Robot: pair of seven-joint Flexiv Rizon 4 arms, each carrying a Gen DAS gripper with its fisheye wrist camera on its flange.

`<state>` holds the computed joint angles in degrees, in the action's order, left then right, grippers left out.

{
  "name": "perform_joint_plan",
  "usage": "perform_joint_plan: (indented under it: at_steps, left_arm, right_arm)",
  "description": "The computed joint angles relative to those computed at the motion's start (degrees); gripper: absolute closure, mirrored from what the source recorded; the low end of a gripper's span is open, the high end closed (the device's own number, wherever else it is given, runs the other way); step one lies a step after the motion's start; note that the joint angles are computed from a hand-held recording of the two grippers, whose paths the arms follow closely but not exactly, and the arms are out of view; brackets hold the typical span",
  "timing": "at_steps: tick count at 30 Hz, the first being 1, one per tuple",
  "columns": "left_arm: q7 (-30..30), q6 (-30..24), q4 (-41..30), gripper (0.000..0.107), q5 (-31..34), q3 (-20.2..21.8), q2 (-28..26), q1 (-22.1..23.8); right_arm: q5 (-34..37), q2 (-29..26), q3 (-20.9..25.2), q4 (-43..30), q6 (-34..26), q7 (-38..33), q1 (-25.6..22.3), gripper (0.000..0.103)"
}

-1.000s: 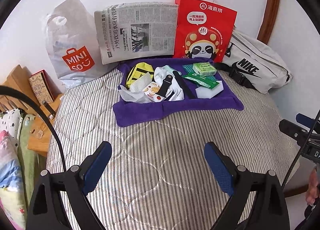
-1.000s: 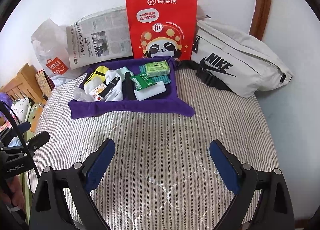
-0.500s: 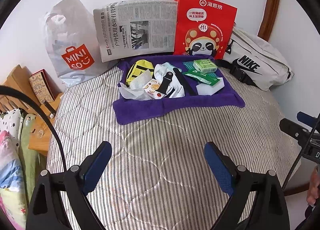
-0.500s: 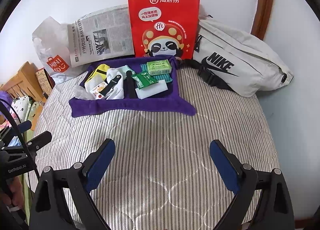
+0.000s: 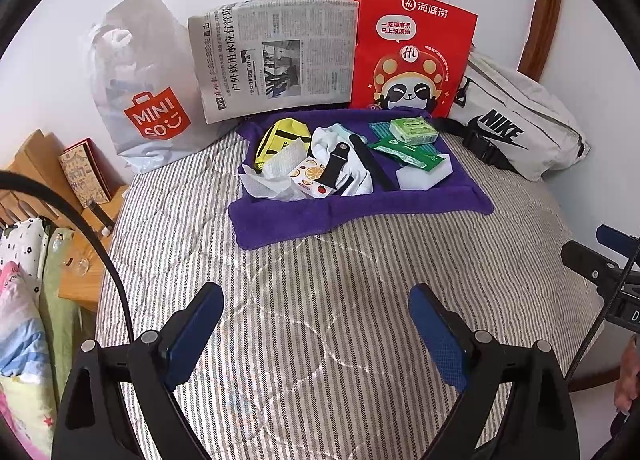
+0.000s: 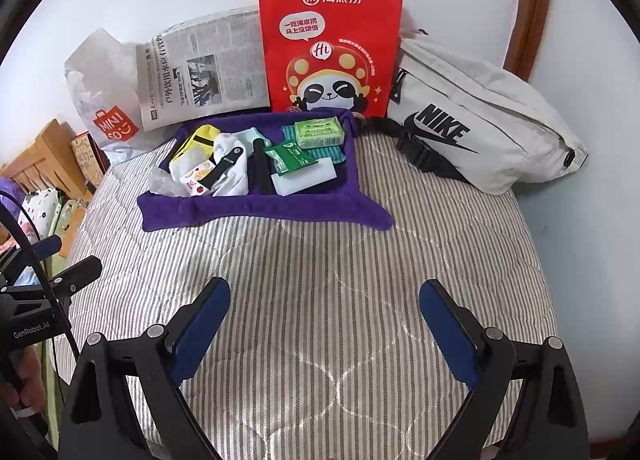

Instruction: Organize soft objects

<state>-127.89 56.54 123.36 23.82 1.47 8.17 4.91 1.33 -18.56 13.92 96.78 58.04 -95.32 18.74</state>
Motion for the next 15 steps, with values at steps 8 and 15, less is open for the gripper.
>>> perform_joint_plan:
  at_steps: [8, 15]
  left_arm:
    - [0.25, -0.06, 0.05, 0.013, -0.19, 0.25, 0.07, 0.19]
    - [0.38, -0.21, -0.17, 0.013, 0.02, 0.08, 0.20, 0.37]
  right_arm:
    - [-0.24, 0.24, -0.04, 0.23, 0.35, 0.07, 0.14, 0.008]
    - [-0.30, 0.44, 0.00, 0.35, 0.44, 0.01, 0.20, 0.008]
